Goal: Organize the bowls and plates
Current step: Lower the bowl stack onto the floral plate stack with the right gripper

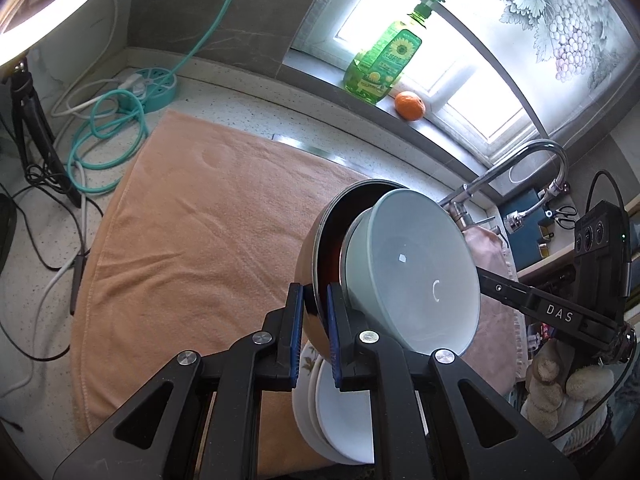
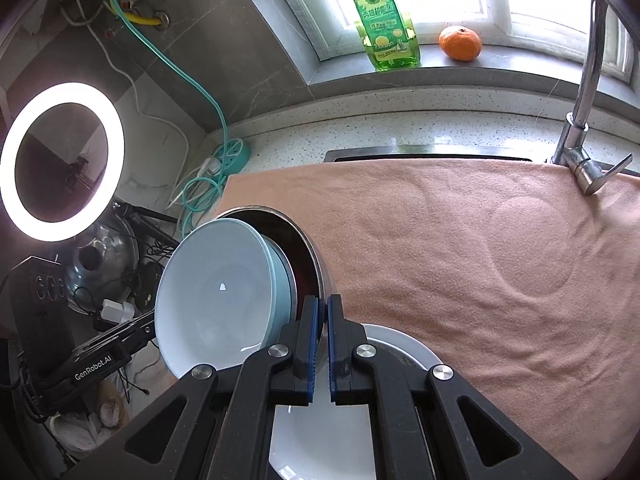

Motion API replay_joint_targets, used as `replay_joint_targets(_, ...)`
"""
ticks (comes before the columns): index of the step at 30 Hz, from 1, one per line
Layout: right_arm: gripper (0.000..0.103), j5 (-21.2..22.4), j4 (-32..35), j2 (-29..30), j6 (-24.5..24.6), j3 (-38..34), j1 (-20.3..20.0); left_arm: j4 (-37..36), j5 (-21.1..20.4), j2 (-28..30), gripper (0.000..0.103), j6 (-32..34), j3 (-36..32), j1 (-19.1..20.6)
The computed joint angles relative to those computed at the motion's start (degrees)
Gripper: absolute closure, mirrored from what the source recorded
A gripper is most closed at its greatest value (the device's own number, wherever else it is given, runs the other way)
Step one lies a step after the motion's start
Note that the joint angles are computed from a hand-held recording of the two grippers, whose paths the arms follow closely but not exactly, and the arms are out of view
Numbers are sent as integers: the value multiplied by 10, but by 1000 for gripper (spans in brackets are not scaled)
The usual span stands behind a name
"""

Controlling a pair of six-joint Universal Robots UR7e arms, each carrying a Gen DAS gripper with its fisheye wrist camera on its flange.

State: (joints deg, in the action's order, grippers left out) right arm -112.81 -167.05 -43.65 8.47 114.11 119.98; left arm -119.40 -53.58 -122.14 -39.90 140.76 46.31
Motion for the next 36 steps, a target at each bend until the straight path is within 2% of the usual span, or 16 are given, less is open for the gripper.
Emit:
replay_joint_targets(17,98,-6,-18,-65,14,90,-2,100,-4,-49,93,-125,35,-100)
replay_joint_targets(29,98,-11,-18,-99,17,137,-12,131,-19,-57,93,-185,56,-142)
replay_joint_targets(36,99,-9,-25,-105,16,156,-20,137,-22,-57,93,-205,65,-154)
